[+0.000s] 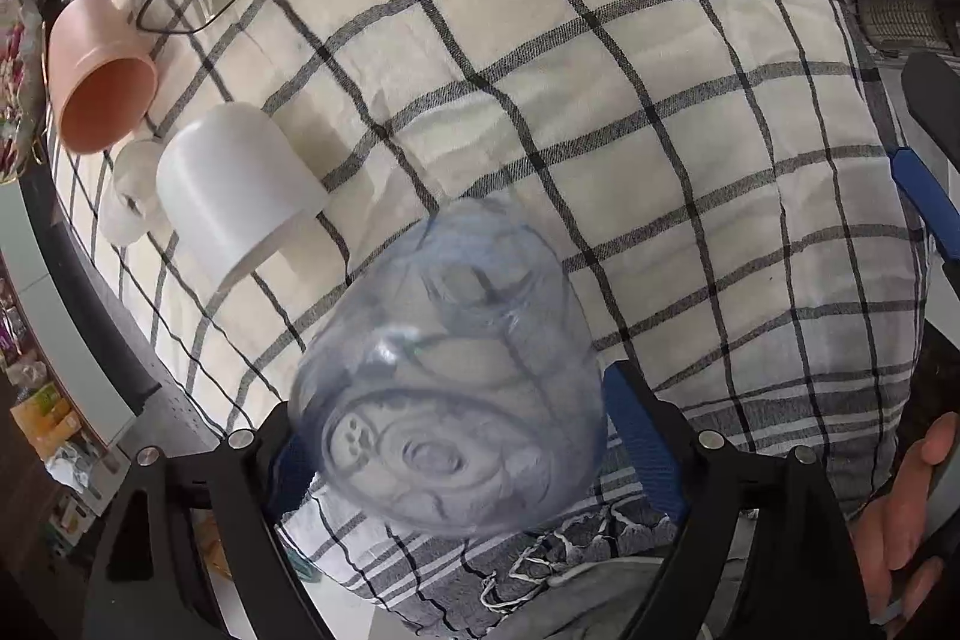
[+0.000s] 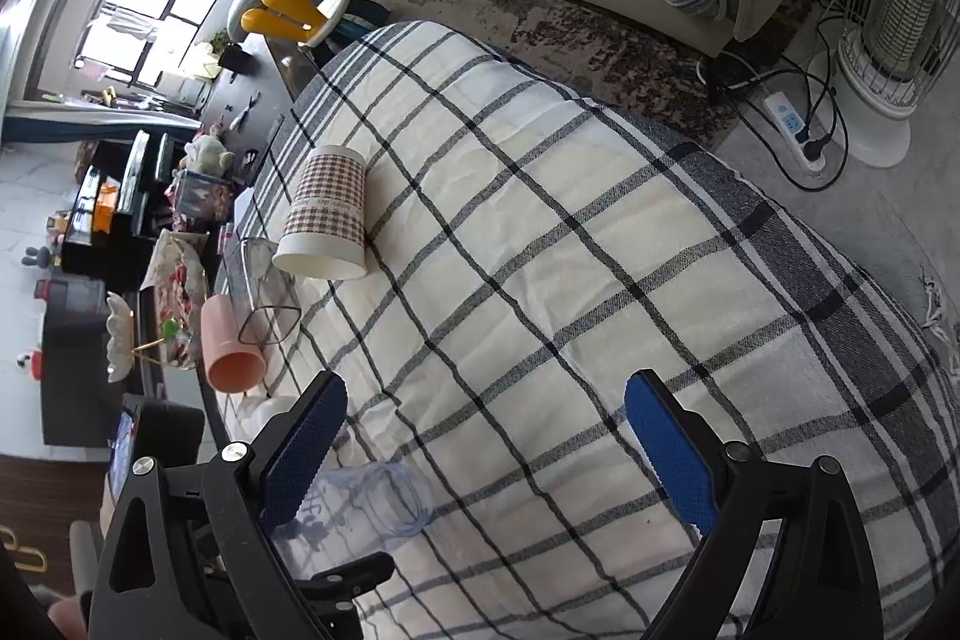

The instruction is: Flip cup upside down

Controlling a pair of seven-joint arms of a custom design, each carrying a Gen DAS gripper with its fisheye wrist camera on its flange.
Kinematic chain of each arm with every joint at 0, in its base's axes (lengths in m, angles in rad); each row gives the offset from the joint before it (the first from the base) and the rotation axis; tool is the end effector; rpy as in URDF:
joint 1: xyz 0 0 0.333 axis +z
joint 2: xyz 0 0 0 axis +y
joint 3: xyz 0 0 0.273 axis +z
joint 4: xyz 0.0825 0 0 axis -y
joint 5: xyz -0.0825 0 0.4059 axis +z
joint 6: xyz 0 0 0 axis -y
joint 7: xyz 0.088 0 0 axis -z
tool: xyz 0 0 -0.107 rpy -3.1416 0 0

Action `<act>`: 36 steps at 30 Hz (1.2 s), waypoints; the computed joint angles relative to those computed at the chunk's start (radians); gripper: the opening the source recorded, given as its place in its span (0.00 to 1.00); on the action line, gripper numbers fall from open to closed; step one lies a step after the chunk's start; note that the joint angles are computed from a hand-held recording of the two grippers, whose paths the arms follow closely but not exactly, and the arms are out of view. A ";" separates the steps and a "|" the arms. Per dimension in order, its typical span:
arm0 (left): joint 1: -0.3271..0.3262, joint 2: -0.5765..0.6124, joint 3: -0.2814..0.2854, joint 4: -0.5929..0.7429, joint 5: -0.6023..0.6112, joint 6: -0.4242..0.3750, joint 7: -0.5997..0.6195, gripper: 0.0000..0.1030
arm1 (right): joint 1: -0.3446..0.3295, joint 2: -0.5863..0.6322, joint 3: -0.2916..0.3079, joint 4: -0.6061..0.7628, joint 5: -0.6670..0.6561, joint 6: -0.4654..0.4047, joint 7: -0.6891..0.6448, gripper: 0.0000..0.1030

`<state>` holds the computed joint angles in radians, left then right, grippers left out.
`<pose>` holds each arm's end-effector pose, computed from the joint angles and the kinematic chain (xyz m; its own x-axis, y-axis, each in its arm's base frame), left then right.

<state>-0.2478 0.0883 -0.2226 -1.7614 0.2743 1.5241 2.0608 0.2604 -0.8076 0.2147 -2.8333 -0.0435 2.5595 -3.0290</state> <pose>0.5222 -0.2289 0.4403 -0.8440 -0.5324 -0.0645 -0.5119 0.7639 0.3929 0.3535 0.1698 0.4240 -0.7909 -0.3455 -0.5051 -0.3222 0.9368 -0.1363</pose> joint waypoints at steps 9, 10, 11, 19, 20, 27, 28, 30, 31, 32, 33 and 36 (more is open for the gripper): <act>0.063 -0.220 0.041 -0.170 -0.165 0.154 -0.004 0.95 | 0.014 -0.043 0.056 0.075 -0.069 -0.123 0.000 0.92; 0.077 -0.253 0.056 -0.201 -0.194 0.180 0.002 0.95 | 0.019 -0.041 0.061 0.091 -0.079 -0.141 -0.007 0.92; 0.085 -0.284 0.063 -0.230 -0.216 0.201 0.006 0.95 | 0.023 -0.036 0.066 0.104 -0.088 -0.155 -0.011 0.92; 0.127 -0.596 0.149 -0.540 -0.386 0.502 0.114 0.95 | 0.061 0.024 0.141 0.240 -0.196 -0.309 -0.034 0.92; 0.128 -0.623 0.160 -0.569 -0.406 0.531 0.127 0.95 | 0.067 0.037 0.148 0.256 -0.210 -0.325 -0.037 0.92; 0.144 -0.832 0.237 -0.804 -0.561 0.817 0.157 0.97 | 0.113 0.160 0.184 0.395 -0.321 -0.443 -0.098 0.91; 0.144 -0.864 0.254 -0.836 -0.586 0.861 0.153 1.00 | 0.117 0.175 0.190 0.412 -0.339 -0.454 -0.097 0.91; 0.142 -0.898 0.281 -0.868 -0.620 0.905 0.149 1.00 | 0.126 0.205 0.208 0.448 -0.385 -0.476 -0.094 0.91; 0.143 -0.919 0.298 -0.888 -0.639 0.931 0.147 1.00 | 0.128 0.220 0.220 0.466 -0.416 -0.489 -0.090 0.91; 0.146 -0.933 0.305 -0.903 -0.649 0.954 0.145 1.00 | 0.129 0.241 0.237 0.490 -0.453 -0.509 -0.085 0.91; 0.146 -0.945 0.315 -0.916 -0.659 0.979 0.148 1.00 | 0.133 0.255 0.246 0.506 -0.484 -0.525 -0.079 0.92; 0.140 -0.995 0.342 -0.972 -0.681 1.082 0.173 1.00 | 0.151 0.302 0.271 0.554 -0.575 -0.579 -0.060 0.96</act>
<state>-0.1077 -0.9068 0.1191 -2.7337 -0.4064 2.6062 2.2342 0.4112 -0.5059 0.4861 -2.2797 -0.6181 1.9808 -3.0890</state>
